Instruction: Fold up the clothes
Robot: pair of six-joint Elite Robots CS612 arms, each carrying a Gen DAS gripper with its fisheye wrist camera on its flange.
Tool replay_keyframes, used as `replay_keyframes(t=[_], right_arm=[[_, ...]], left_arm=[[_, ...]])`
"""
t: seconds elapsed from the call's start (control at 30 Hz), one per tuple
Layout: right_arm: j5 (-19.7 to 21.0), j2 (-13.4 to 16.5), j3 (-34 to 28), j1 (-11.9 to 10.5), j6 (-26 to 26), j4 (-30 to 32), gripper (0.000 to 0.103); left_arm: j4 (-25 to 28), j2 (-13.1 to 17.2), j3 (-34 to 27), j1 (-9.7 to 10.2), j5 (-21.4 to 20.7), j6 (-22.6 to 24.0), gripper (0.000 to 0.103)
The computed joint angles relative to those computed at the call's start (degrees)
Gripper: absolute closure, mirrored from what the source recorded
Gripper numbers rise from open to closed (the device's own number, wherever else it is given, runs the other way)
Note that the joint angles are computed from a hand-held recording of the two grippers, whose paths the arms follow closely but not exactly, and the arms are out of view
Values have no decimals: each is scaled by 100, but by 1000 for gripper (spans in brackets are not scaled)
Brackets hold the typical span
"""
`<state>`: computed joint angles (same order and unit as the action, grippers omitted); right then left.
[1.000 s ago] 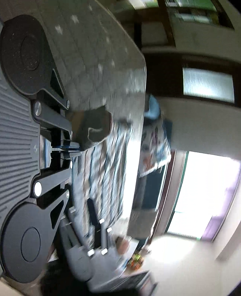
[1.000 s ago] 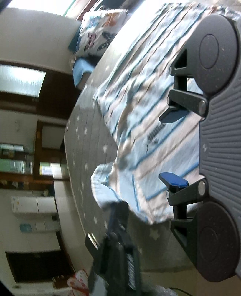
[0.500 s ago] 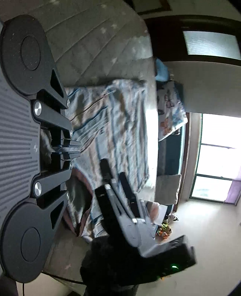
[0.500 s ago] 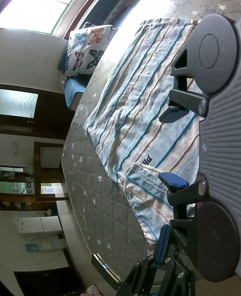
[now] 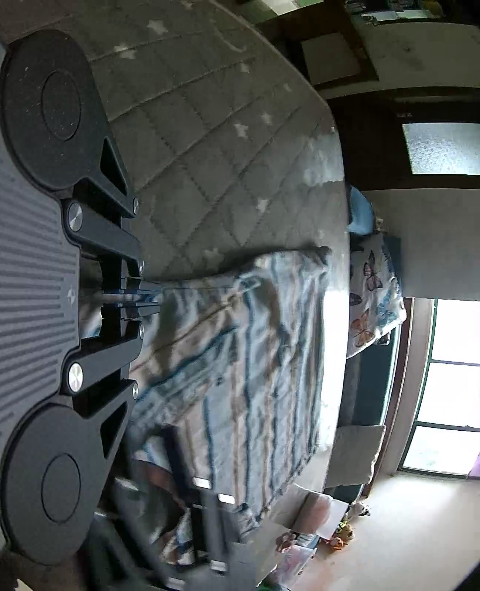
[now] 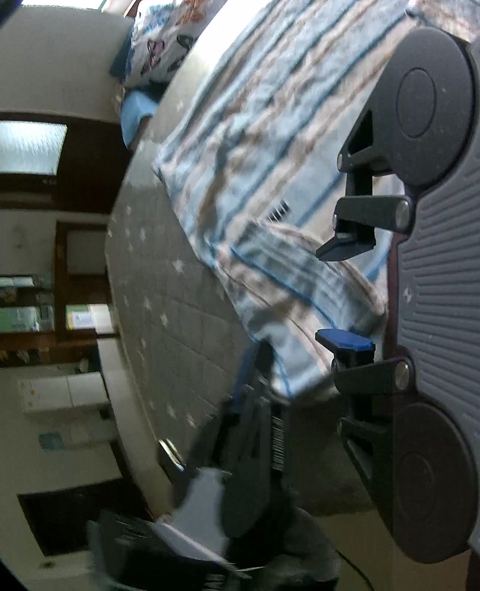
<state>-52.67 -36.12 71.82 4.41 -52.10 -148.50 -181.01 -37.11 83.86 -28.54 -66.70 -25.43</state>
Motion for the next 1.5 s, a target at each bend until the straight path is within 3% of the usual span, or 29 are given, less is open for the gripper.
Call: replay_keyframes(t=[0.2,0.43,0.53,0.8,0.87,1.13,1.5], right_arm=[[52,-47,113,-43,-44,-62,64],[-124,-61,125,-233,538,-564,63],[-376,-78,174,-364,950,-911,63],[-1245,-91,322,-696,1937,-1613,62],[-1413,-89,367,-747,2064,-1676,62],[-1503,-133,660,-825,2115,-2003,50],[-1481,-223,994,-807,1739,-2544,41]], left_arm=[[19,218,-550,65,-81,348,98],[635,569,-1228,167,-357,541,98],[605,617,-1243,158,-336,608,96],[378,486,-948,62,-246,795,67],[270,435,-825,27,-265,849,53],[-133,354,-440,-235,96,1585,39],[-377,257,-102,-387,488,1818,31]])
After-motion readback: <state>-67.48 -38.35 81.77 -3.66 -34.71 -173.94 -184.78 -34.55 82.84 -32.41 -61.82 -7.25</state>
